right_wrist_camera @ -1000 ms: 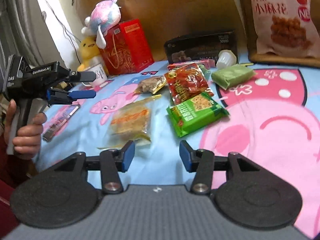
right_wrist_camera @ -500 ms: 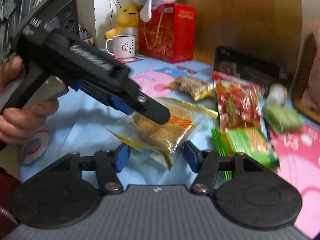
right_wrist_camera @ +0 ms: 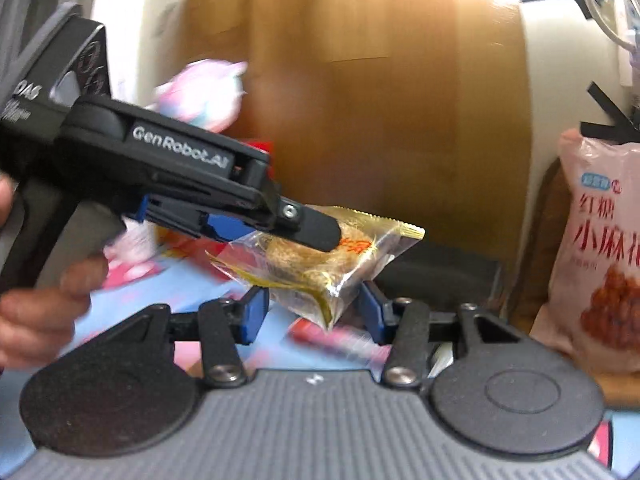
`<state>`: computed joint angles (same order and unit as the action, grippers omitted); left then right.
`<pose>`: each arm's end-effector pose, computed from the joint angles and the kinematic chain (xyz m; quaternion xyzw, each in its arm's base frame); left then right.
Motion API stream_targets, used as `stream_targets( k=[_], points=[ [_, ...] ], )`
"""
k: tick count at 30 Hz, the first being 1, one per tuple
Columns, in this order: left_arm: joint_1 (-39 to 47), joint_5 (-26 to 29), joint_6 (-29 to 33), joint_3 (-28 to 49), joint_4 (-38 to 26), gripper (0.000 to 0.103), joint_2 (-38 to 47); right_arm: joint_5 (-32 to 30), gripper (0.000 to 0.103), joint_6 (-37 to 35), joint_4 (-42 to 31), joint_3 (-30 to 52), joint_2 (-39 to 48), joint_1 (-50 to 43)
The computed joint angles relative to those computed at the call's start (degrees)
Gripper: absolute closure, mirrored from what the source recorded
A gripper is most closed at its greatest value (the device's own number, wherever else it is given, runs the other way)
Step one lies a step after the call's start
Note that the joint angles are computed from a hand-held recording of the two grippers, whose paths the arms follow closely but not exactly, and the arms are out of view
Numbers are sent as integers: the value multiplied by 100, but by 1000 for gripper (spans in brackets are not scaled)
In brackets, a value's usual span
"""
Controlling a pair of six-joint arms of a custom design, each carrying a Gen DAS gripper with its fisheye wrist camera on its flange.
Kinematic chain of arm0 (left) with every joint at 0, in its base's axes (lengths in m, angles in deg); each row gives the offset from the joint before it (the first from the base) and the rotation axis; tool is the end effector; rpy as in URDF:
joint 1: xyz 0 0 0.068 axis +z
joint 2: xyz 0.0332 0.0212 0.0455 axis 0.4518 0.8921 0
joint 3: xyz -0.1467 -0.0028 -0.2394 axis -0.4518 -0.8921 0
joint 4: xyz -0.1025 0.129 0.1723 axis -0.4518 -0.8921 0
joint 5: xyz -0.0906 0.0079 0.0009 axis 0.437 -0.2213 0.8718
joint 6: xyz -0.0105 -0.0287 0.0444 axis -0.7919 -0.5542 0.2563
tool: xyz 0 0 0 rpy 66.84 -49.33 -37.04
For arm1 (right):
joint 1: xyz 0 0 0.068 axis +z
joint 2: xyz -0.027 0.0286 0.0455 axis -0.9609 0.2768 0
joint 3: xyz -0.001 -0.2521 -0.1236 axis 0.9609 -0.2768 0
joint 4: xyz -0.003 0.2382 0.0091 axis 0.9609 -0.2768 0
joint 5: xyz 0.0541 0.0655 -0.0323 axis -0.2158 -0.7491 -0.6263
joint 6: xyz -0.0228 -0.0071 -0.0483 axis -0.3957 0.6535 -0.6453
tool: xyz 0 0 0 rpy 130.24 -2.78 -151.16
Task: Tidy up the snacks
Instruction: 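Carry the bread bag with the left tool into the black box, release, then move the left tool to the orange spicy-strip bag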
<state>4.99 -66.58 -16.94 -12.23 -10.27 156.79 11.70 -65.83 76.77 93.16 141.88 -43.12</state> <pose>0.2994 -0.1147 0.1917 -0.0944 0.8533 -0.1664 0.4850 0.3280 0.2114 0.1530 -0.3674 0.7395 0.2698 0.4953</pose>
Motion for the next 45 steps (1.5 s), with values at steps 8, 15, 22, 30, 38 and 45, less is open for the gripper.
stream_targets(
  k=[8,15,22,30,38,45],
  points=[
    [186,-155,-403,138,456,35,757,616,50,485,-432,1242,881,-300],
    [-101,-319,-1024,-1573,1433,34,75,-93,50,931,548,-662,249,-1275],
    [-515,-329,-1521,-2026,1580,35,116,-724,49,1437,580,-1424,-46,-1507],
    [-1271,-806,-1486,-1602,1140,51,504,-805,45,368,-656,-1139,58,-623],
    [-1925,-1140,-2323,-2607,1430,64,196,-298,45,-587,81,-2147,-355,297],
    [-3628,-2883,-3477,-3277,1141,60,-177,-180,43,-772,789,-2978,-627,783]
  ],
)
